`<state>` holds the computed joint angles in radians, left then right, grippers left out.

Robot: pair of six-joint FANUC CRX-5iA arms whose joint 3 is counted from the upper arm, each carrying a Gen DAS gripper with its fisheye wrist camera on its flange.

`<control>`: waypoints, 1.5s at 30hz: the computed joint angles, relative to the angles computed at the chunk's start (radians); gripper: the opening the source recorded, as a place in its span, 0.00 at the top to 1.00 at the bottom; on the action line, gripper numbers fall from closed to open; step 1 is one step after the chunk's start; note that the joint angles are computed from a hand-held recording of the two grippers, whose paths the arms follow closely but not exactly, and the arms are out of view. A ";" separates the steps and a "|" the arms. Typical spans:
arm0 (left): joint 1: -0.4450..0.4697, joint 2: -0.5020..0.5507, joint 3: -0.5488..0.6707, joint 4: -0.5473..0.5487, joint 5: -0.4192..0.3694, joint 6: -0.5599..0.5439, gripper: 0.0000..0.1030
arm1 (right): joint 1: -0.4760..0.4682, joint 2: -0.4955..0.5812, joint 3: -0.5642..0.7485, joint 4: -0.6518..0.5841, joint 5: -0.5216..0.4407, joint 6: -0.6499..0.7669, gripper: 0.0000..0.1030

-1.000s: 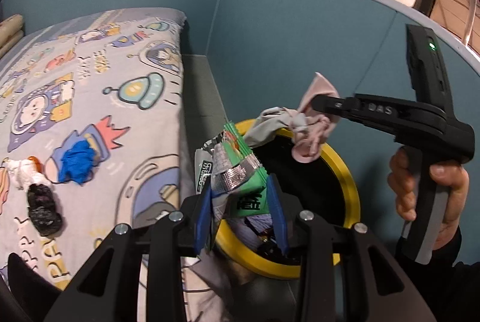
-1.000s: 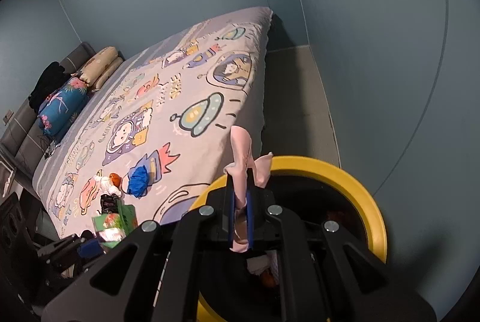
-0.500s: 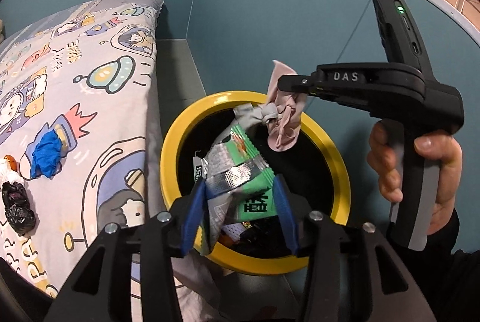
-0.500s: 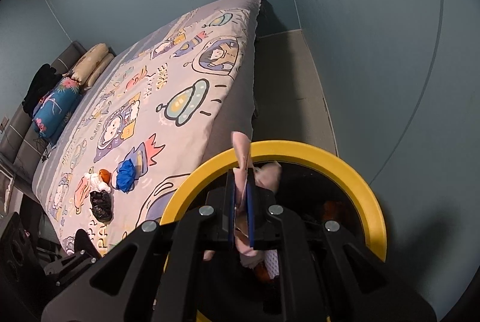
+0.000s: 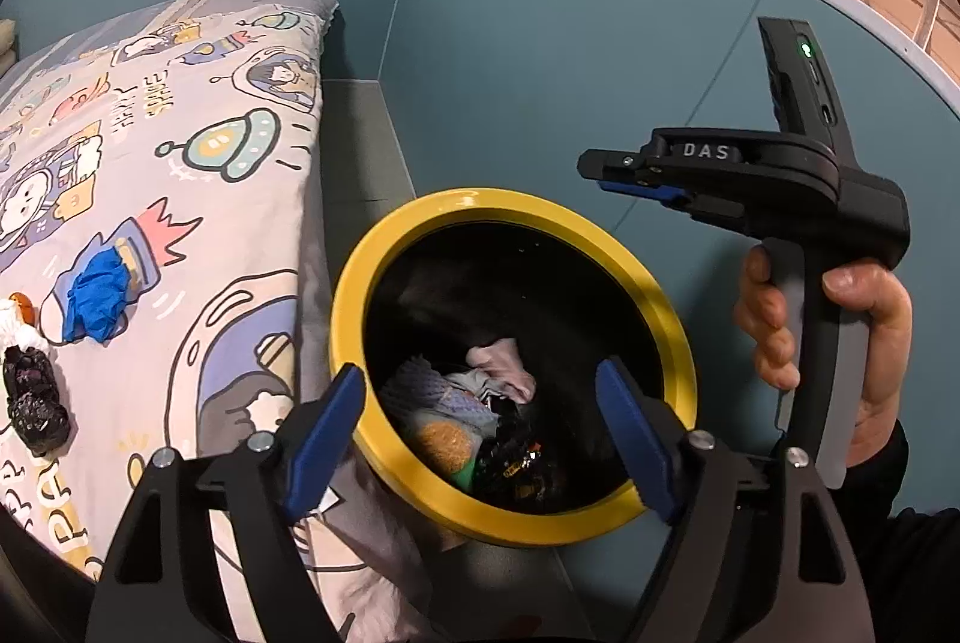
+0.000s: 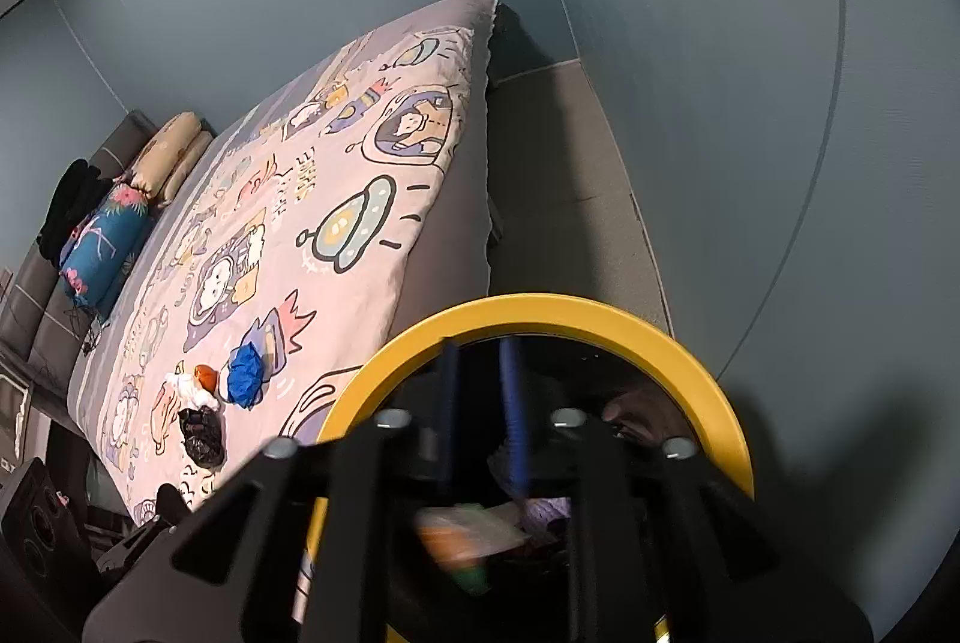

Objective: Collect trash
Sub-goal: 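Open both grippers to drop the wrapper and pink cloth into the bin, then move both tools back toward the remaining trash on the bed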

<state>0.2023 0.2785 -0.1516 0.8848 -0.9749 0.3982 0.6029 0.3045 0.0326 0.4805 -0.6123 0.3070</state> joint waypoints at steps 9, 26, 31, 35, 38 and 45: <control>0.048 -0.007 0.013 0.015 0.070 0.029 0.21 | 0.014 0.007 0.023 -0.002 0.014 0.038 0.68; 0.160 0.036 0.087 -0.005 0.209 0.124 0.15 | 0.083 0.160 0.306 -0.152 0.014 0.371 0.47; 0.199 0.078 0.141 -0.047 0.227 0.184 0.15 | 0.090 0.255 0.461 -0.233 -0.031 0.476 0.43; 0.229 0.121 0.192 -0.089 0.238 0.242 0.14 | 0.093 0.342 0.601 -0.279 -0.095 0.538 0.43; 0.250 0.157 0.230 -0.114 0.242 0.285 0.14 | 0.098 0.415 0.712 -0.293 -0.143 0.580 0.42; 0.291 0.245 0.329 -0.181 0.257 0.391 0.14 | 0.108 0.641 1.073 -0.333 -0.323 0.686 0.39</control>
